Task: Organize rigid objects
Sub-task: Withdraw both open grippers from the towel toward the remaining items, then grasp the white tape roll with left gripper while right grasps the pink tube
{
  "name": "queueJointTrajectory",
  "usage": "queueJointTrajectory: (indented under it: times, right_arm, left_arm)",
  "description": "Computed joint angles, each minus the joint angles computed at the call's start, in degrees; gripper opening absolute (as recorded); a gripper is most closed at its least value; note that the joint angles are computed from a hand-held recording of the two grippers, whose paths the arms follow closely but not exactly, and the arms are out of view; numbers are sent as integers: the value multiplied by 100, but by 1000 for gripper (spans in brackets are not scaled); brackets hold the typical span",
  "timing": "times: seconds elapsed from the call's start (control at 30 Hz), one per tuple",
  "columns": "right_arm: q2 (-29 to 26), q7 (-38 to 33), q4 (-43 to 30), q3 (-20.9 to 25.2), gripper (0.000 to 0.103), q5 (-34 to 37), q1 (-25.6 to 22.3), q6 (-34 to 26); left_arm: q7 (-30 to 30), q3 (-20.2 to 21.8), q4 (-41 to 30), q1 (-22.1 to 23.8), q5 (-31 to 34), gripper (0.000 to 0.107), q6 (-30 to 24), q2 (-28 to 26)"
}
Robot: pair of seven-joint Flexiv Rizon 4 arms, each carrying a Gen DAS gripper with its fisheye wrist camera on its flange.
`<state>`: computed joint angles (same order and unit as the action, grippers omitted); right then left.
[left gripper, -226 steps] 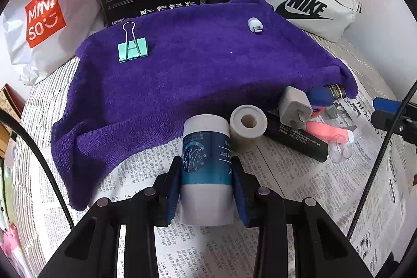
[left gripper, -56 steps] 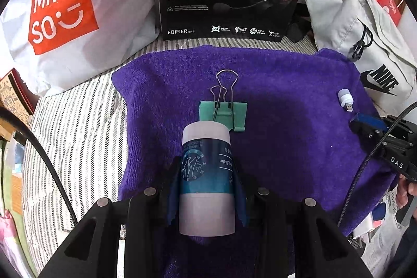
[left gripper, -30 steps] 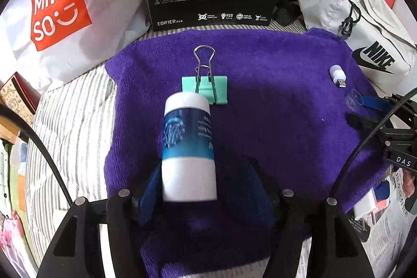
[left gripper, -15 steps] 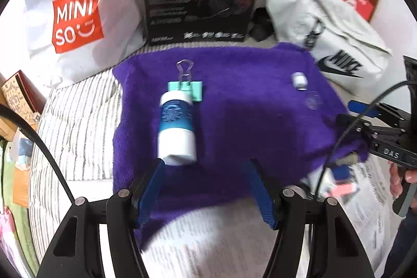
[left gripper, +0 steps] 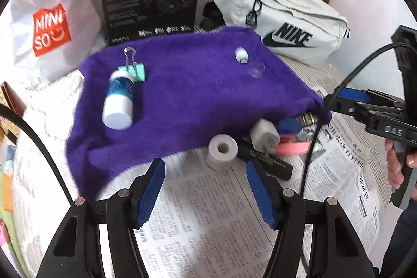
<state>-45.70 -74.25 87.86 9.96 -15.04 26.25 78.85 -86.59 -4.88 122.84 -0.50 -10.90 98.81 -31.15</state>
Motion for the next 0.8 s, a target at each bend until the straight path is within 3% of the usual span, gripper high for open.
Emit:
queueJointTrajectory:
  times: [0.4, 0.5, 0.57, 0.67, 0.8]
  right_arm:
    - [241, 313, 709, -193, 60, 64, -108, 275]
    - [236, 347, 750, -164, 60, 58, -185, 241]
    - [226, 366, 770, -158, 60, 57, -224, 217]
    - [195, 358, 763, -97, 60, 74, -302, 166]
    - [169, 298, 750, -30, 60, 90, -365, 141]
  left_arm:
    - [127, 181, -578, -296, -24, 62, -156, -550]
    - [57, 184, -692, -323, -108, 54, -202, -649]
    - [58, -113, -684, -56, -123, 51, -158, -691]
    - [109, -582, -630, 370, -71, 32, -88, -723]
    - [92, -104, -633, -25, -72, 29, -249, -623]
